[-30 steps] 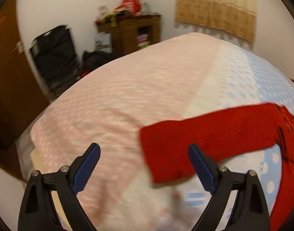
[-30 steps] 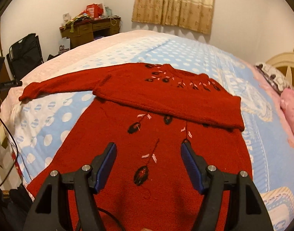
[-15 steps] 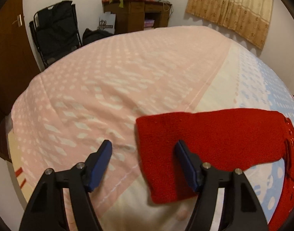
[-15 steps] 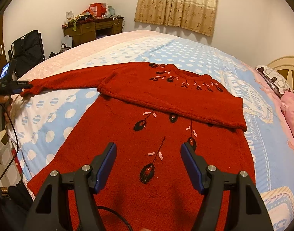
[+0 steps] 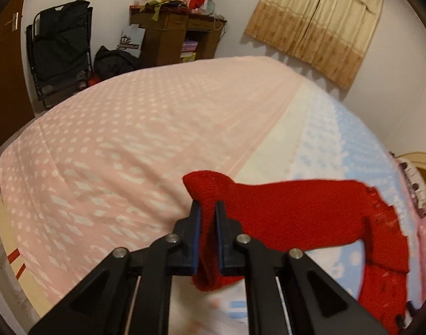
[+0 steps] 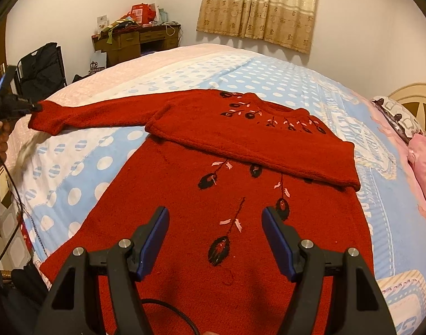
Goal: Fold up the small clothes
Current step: 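Grasp the cuff of the other sleeve with the left tool, then lift the sleeve and fold it across the chest with the left tool, then release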
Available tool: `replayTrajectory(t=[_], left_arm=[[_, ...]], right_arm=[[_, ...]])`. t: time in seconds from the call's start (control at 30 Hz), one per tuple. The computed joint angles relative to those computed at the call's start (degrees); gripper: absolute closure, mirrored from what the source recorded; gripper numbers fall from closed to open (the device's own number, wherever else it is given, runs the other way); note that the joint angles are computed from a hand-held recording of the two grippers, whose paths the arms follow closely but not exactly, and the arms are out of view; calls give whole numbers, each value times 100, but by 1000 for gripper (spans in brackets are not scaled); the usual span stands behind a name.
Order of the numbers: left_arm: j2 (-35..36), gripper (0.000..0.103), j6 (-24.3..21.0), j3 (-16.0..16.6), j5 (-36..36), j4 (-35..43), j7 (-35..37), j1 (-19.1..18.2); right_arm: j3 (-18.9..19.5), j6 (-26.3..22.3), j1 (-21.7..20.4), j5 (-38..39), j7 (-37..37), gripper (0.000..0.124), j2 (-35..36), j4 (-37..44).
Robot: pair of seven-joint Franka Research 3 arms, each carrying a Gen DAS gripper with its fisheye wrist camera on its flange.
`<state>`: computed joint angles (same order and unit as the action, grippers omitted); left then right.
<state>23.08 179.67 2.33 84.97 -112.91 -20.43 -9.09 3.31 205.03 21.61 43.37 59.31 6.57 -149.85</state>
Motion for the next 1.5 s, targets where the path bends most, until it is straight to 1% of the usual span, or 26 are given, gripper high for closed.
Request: replayTrajectory(t=[0.07,0.1,0.2,0.3,0.37,0.4,0.43,0.5,0.53,0.6,0.67,0.7,0.73,0.77,0.87,0.93,1.0,1.07,1.13,1.2,1.3,1.33,1.4,1.47,1.5], left_arm=[[-97,93,73,0,211,64,-195,-42],[-115,93,170,-37,272,104,-256,-2],[-144,93,447,-175,266,247,-296,65],[-181,93,551,-228,227,423,-182,-37],[-177,93,633,-348,-153,552,237,-70],[-171,93,686,-377,-248,586,337,-77],[-161,93,707,-607,-725,603,839,41],[-108,93,766,-871,-1159,693,1282,177],[-42,93,750,-1231,-1538,773,1714,390],[52,93,754,-1528,-1842,911,2076,516],[245,93,589,-2082,-2196,1155,2698,784],[322,93,527,-2245,-2329,1257,2929,831],[450,93,422,-2548,-2510,1392,3281,963],[559,93,337,-2688,-2623,1544,3518,962],[776,93,84,-2805,-2864,1950,3988,749],[950,93,-17,-3011,-3071,2174,4426,720],[1047,93,-100,-3046,-3215,2348,4672,570],[1235,93,-265,-3223,-3400,2621,5101,471],[1392,93,-413,-3255,-3533,2881,5422,305],[1582,93,-595,-3298,-3686,3162,5757,134],[2049,93,-1016,-3577,-4088,3718,6442,-48],[2224,93,-1165,-3564,-4166,3991,6599,-227],[2458,93,-1338,-3410,-4267,4389,6763,-539],[2828,93,-1570,-3379,-4455,4908,7057,-826],[3074,93,-1760,-3293,-4519,5278,7190,-1050]], right_arm=[[4,20,-25,-58,69,55,-11,-16],[6,34,-41,-93,109,55,-19,-27],[10,62,-111,-250,260,55,-57,-77],[-5,67,-183,-345,378,55,-116,-119],[-12,61,-267,-482,540,55,-175,-164],[-22,69,-297,-503,584,55,-197,-179],[-33,81,-345,-565,666,55,-229,-205],[-44,87,-431,-718,818,55,-275,-250],[-57,92,-467,-746,863,55,-300,-267],[-78,122,-549,-858,993,55,-339,-306],[-98,131,-625,-956,1092,55,-387,-351],[-111,147,-663,-996,1135,55,-407,-373],[-130,162,-711,-1045,1190,55,-430,-397],[-138,173,-745,-1088,1233,55,-438,-412],[-188,201,-887,-1285,1454,55,-480,-480],[-240,206,-1009,-1509,1688,54,-497,-525],[-285,171,-1122,-1723,1914,54,-513,-557],[-312,108,-1202,-1831,2067,54,-525,-562],[-318,87,-1244,-1890,2110,54,-530,-564],[-310,90,-1254,-1866,2084,54,-532,-567],[-311,59,-1291,-2009,2212,54,-500,-566],[-313,31,-1305,-2066,2257,54,-469,-550],[-313,-14,-1318,-2125,2300,54,-432,-537],[-307,-52,-1345,-2269,2410,54,-378,-519],[-301,-69,-1350,-2323,2450,54,-361,-515]])
